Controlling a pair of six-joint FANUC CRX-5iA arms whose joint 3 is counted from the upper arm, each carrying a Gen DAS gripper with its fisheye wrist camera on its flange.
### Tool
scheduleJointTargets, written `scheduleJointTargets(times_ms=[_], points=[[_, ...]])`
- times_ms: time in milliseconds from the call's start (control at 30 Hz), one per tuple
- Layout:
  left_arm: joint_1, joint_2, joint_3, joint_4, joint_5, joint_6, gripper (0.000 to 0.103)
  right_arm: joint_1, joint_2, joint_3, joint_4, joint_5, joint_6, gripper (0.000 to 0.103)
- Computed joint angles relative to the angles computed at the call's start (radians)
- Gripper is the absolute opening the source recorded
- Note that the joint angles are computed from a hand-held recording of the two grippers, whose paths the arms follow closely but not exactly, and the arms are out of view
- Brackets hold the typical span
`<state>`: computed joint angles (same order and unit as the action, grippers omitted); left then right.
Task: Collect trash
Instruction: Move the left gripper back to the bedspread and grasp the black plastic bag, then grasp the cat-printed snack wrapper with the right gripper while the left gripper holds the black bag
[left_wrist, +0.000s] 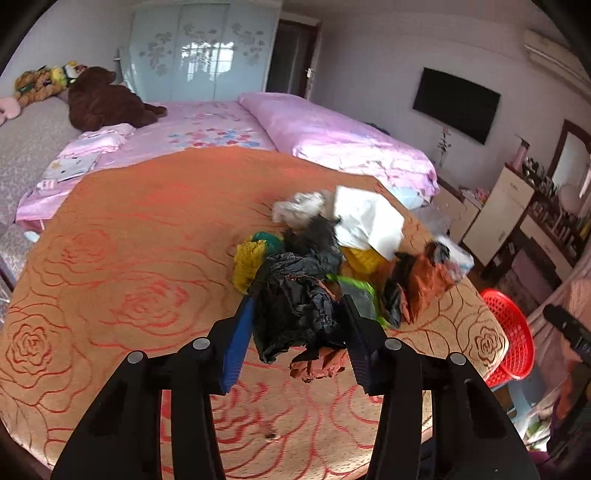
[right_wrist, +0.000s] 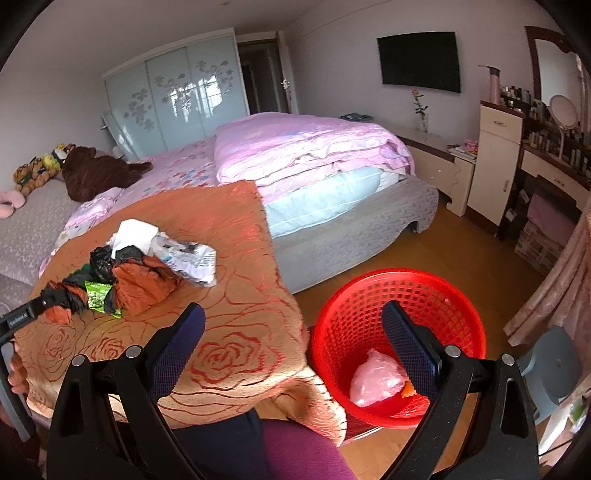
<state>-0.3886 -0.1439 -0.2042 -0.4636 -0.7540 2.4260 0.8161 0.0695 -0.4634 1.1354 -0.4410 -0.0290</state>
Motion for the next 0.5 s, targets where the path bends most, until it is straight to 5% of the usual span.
scheduleJointTargets(times_ms=[333,500], points=[[0.006,-0.051,-0.012,-0.055,-0.019,0.065,0.045,0.01,0.11,0.156,-0.143,0.05,0.159,0.093],[0.022,-0.06,-0.025,-0.041,-0.01,0.056,0.045,0.019,0.203,0.309,-0.328,0.057,0.366,0.093]])
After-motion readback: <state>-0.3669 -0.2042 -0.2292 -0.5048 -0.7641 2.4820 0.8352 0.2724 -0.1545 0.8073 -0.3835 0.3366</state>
